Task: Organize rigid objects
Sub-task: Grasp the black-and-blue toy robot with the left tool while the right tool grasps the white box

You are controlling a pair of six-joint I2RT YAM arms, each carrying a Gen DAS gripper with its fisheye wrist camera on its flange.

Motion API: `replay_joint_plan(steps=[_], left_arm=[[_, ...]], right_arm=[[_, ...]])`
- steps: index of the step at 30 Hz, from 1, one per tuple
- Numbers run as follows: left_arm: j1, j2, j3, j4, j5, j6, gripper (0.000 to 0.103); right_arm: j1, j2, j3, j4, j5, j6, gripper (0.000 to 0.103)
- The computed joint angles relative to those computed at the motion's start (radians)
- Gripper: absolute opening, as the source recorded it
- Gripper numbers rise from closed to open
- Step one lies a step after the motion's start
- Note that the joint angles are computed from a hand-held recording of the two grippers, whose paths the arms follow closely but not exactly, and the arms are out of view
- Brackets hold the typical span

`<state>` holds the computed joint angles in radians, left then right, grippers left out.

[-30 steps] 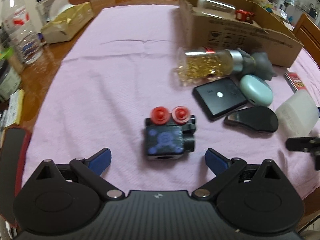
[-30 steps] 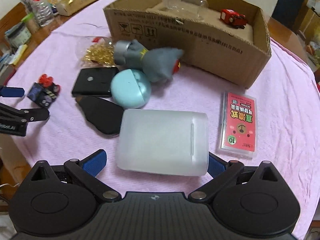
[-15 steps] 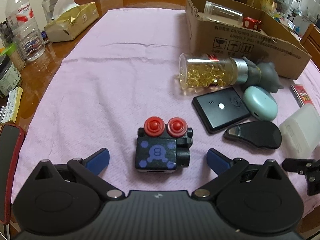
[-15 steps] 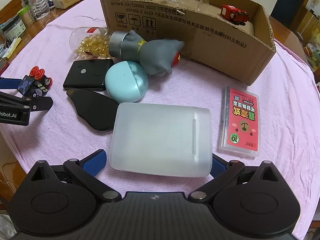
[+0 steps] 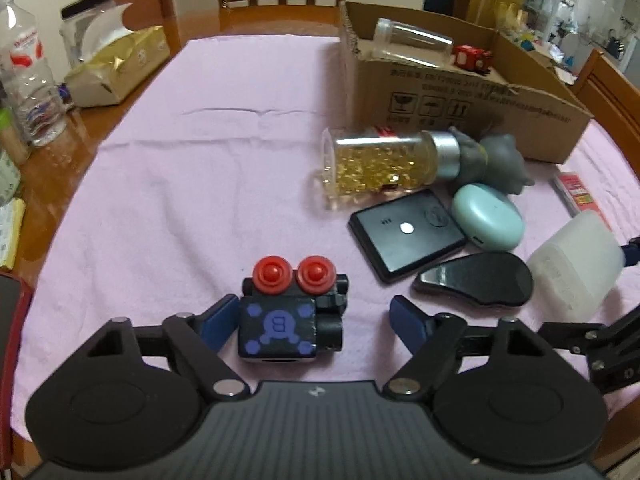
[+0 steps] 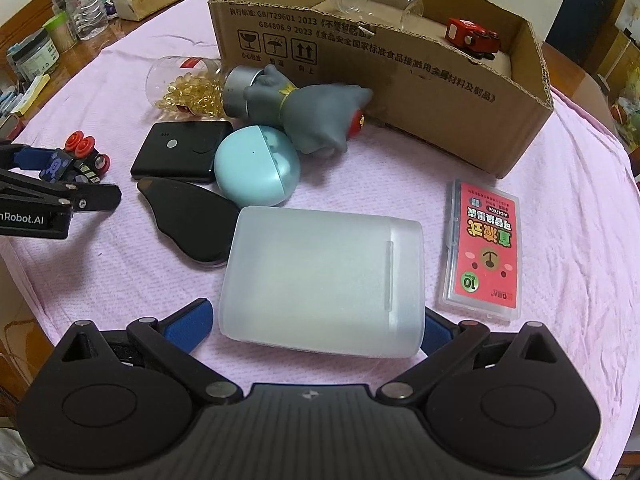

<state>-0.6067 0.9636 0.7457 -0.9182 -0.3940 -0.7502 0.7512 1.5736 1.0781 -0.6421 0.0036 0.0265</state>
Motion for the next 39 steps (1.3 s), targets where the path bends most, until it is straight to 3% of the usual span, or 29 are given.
replay_joint_plan(steps=[13,24,31,35,39], left_arm=[[0.002,0.015,0.027,-0.060,0.003,0.013,0.073],[0.005,0.040,0.044,-0.068,0.002,-0.012,0.068],[0.020,0.046,0.057,-0.076,0.015,0.005,0.061],[0.050,0.041,0.063,-0.078,0.034,0.044,0.051],[0.080,0.035,0.068,-0.081,0.068,0.097,0.051]], right_arm=[[0.002,-0.006,-0.008,0.010,0.002,0.004,0.103],[0.008,0.078,0.114,-0.060,0.030,0.005,0.103],[0.007,0.113,0.155,-0.076,0.041,0.023,0.088],[0.001,0.113,0.159,-0.083,0.041,0.019,0.087],[0.002,0.106,0.155,-0.089,0.044,-0.001,0.087]])
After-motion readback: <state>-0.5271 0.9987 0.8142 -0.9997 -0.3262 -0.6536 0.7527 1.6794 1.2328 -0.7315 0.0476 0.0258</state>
